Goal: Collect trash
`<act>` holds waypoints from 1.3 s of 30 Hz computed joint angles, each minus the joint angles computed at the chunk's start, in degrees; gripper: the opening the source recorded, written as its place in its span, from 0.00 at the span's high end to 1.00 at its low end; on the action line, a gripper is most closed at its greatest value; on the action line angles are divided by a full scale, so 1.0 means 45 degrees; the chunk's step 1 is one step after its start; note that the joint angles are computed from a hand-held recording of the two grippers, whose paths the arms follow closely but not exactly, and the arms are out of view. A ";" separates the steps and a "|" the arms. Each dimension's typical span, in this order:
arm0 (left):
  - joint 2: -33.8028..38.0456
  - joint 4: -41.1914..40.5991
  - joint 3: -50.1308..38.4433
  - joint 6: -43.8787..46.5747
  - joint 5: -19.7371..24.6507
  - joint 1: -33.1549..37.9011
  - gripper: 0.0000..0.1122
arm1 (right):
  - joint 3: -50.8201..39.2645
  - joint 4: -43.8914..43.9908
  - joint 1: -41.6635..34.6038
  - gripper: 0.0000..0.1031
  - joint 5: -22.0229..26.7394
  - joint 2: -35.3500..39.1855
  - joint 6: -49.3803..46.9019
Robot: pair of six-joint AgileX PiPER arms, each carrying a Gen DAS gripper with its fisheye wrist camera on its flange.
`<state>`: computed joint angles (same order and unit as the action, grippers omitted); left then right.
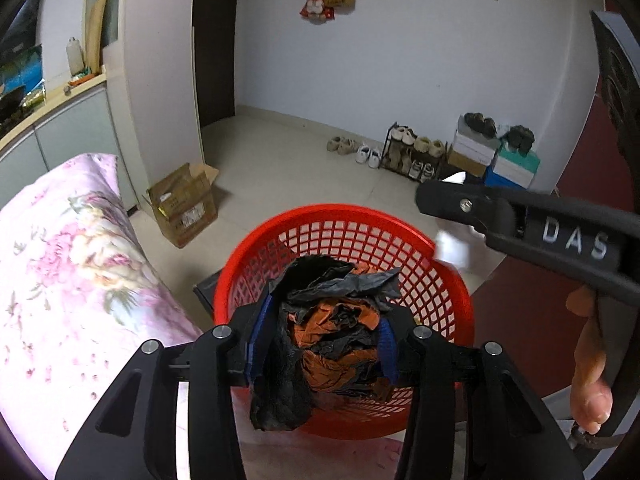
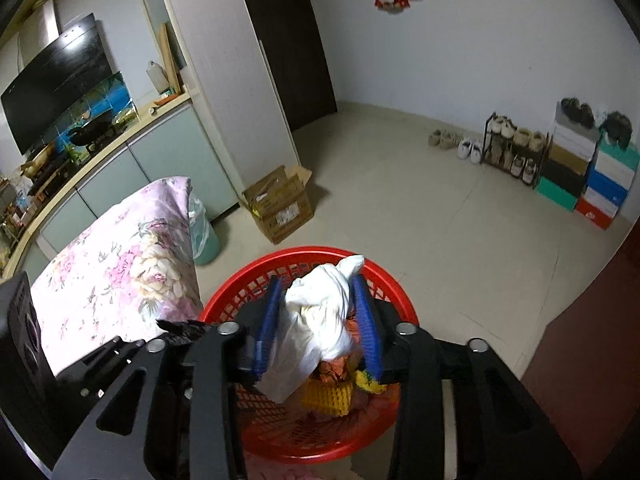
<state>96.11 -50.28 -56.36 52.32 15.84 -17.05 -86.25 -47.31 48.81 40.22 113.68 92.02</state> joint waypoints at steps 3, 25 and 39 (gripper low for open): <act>0.0216 -0.0211 -0.0062 0.0070 -0.0037 -0.0005 0.49 | 0.0131 0.0009 -0.0193 0.45 -0.0392 0.0018 0.0083; -0.2447 0.4705 0.1726 -0.5033 -0.1861 -0.0595 0.20 | 0.2234 -0.1924 0.0706 0.16 -0.0468 -0.1841 0.2973; -0.5805 0.7712 0.3683 -0.8205 -0.1507 0.0468 0.15 | 0.2768 -0.2503 0.2780 0.07 0.1529 -0.2211 0.3964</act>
<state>69.99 -15.58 -39.79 15.40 9.05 -14.94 -73.79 -58.57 61.31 47.10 103.73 109.86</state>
